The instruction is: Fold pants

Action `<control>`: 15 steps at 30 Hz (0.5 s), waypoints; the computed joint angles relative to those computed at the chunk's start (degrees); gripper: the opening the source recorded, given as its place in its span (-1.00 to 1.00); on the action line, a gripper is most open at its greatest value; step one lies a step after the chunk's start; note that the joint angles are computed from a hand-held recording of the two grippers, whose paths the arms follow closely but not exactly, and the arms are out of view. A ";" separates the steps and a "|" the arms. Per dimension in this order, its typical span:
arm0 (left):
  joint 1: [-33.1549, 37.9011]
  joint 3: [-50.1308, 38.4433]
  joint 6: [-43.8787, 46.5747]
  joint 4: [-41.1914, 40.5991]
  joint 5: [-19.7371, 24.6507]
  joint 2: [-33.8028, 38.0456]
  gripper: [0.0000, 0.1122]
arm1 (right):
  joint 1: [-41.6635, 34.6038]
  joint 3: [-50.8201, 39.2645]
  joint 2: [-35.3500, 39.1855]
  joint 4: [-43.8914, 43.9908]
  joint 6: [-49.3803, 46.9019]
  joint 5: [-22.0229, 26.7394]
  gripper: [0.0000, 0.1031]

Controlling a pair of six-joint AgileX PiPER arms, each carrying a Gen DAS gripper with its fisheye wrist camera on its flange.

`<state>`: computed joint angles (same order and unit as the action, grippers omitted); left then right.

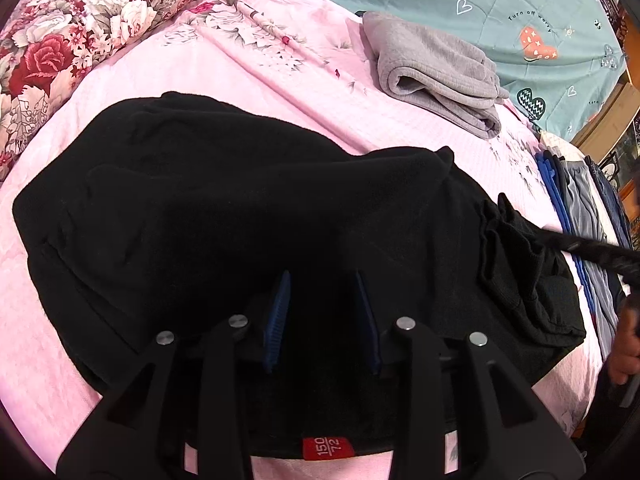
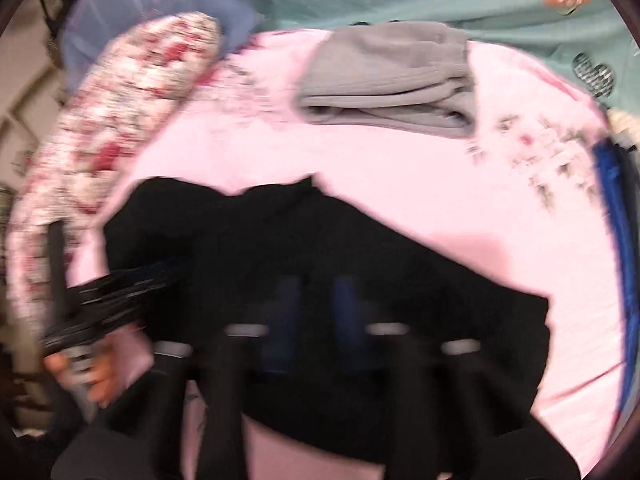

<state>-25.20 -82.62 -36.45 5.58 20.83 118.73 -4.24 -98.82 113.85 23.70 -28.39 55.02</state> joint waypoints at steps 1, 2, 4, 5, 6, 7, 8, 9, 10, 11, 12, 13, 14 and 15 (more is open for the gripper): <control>0.02 -0.09 0.14 -0.09 0.03 0.06 -0.39 | -0.10 -2.67 3.04 0.69 0.87 1.87 -0.93; 0.03 -0.17 0.20 -0.19 0.12 0.12 -0.39 | -0.29 -4.97 5.51 1.42 0.96 4.07 -0.94; 0.32 -0.98 1.83 -1.65 0.73 0.65 -0.38 | 0.33 -9.17 10.13 0.35 2.45 7.44 -0.94; 0.31 -0.69 2.73 -2.28 0.21 0.44 -0.31 | 1.05 -9.29 12.16 -0.66 4.20 7.38 -0.94; 0.28 -0.57 3.77 -2.90 -0.05 0.37 -0.24 | 1.18 -8.29 11.91 0.16 4.05 6.21 -0.95; 0.19 -0.71 4.63 -3.35 0.04 0.46 -0.21 | 1.47 -7.14 11.11 -0.34 4.07 5.09 -0.94; 0.09 -0.95 5.58 -3.84 0.14 0.57 -0.14 | 1.74 -6.32 9.89 -1.24 3.84 5.22 -0.92; 0.05 -1.04 6.77 -4.70 0.07 0.59 -0.05 | 1.06 -5.64 8.55 0.03 2.71 6.34 -0.89; 0.10 -1.26 8.64 -6.22 0.15 0.68 -0.02 | -0.50 -4.78 7.71 3.34 0.50 7.68 -0.89; 0.13 -1.26 9.22 -6.89 0.14 0.63 0.00 | -3.21 -3.27 6.09 8.85 -2.85 10.18 -0.88; 0.31 -1.04 10.11 -8.07 -0.07 0.49 0.00 | -5.42 -1.65 4.36 12.33 -5.59 11.75 -0.86; 0.81 -0.26 12.46 -11.05 -0.77 0.07 0.00 | -6.85 -0.24 2.94 13.72 -7.45 12.07 -0.71; 1.52 1.49 15.60 -15.56 -2.23 -0.91 0.00 | -8.56 2.67 0.20 14.33 -9.58 10.96 -0.59; 1.98 3.12 17.35 -18.54 -3.39 -1.90 0.00 | -9.91 4.52 -1.65 14.39 -10.65 9.88 -0.45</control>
